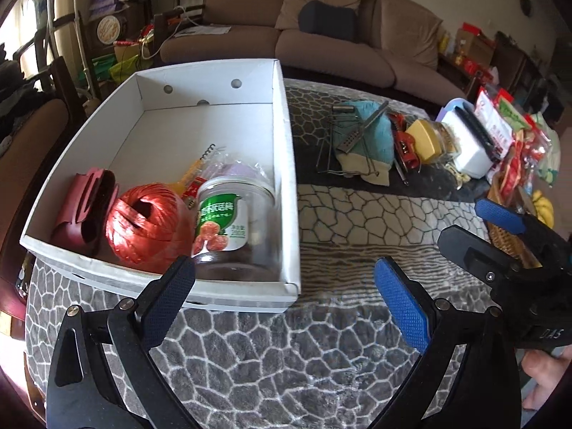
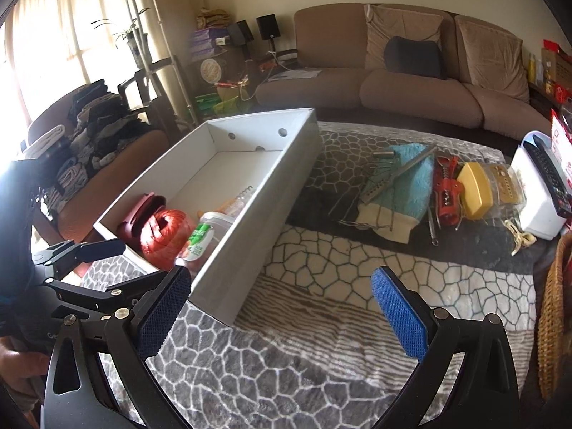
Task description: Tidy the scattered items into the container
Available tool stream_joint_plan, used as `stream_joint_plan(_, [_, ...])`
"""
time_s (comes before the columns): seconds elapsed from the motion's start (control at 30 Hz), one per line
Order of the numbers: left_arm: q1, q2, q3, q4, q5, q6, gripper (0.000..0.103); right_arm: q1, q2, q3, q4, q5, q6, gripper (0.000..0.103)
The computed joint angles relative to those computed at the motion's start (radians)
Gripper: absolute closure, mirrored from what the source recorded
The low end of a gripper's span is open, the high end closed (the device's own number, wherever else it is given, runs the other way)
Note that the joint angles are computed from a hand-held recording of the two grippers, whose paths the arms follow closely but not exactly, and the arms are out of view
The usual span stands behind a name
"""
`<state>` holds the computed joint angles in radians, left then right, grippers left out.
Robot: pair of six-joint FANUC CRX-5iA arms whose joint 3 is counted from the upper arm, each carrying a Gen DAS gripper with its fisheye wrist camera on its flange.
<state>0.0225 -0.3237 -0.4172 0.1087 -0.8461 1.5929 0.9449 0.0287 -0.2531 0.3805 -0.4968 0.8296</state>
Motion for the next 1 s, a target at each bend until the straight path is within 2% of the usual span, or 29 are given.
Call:
stream_joint_plan(0.17, [-0.129,0.091,0.047,-0.084,0.074,0.131,0.003,-0.074,-0.035,-0.085,0.065,0.004,-0.103,0.000])
stream_joint_plan(0.23, [-0.201,0.132,0.095,-0.204,0.086,0.237,0.001,-0.102,-0.043,-0.121,0.119,0.006,-0.160,0.000])
stream_joint_plan(0.3, [-0.237,0.160,0.107,-0.221,0.118,0.247,0.001,-0.124,-0.037,-0.144,0.166,-0.011,-0.210,0.000])
stream_joint_plan(0.37, [-0.282,0.195,0.139,-0.272,0.111,0.299,0.001,-0.147,-0.031,-0.161,0.175,-0.013,-0.228,0.000])
stream_joint_plan(0.47, [-0.310,0.224,0.136,-0.261,0.152,0.302,0.001,-0.182,-0.033,-0.192,0.190,-0.007,-0.273,0.000])
stream_joint_plan(0.6, [-0.338,0.269,0.139,-0.294,0.167,0.330,0.001,-0.220,-0.026,-0.214,0.170,0.010,-0.291,0.000])
stream_joint_plan(0.73, [-0.312,0.304,0.113,-0.261,0.175,0.352,0.001,-0.220,0.006,-0.220,0.173,0.004,-0.287,0.000])
stream_joint_plan(0.83, [-0.331,0.336,0.136,-0.334,0.168,0.402,0.001,-0.213,0.032,-0.232,0.206,0.018,-0.309,0.000])
stream_joint_plan(1.0, [-0.307,0.363,0.122,-0.303,0.185,0.389,0.001,-0.211,0.064,-0.240,0.257,0.021,-0.360,0.000])
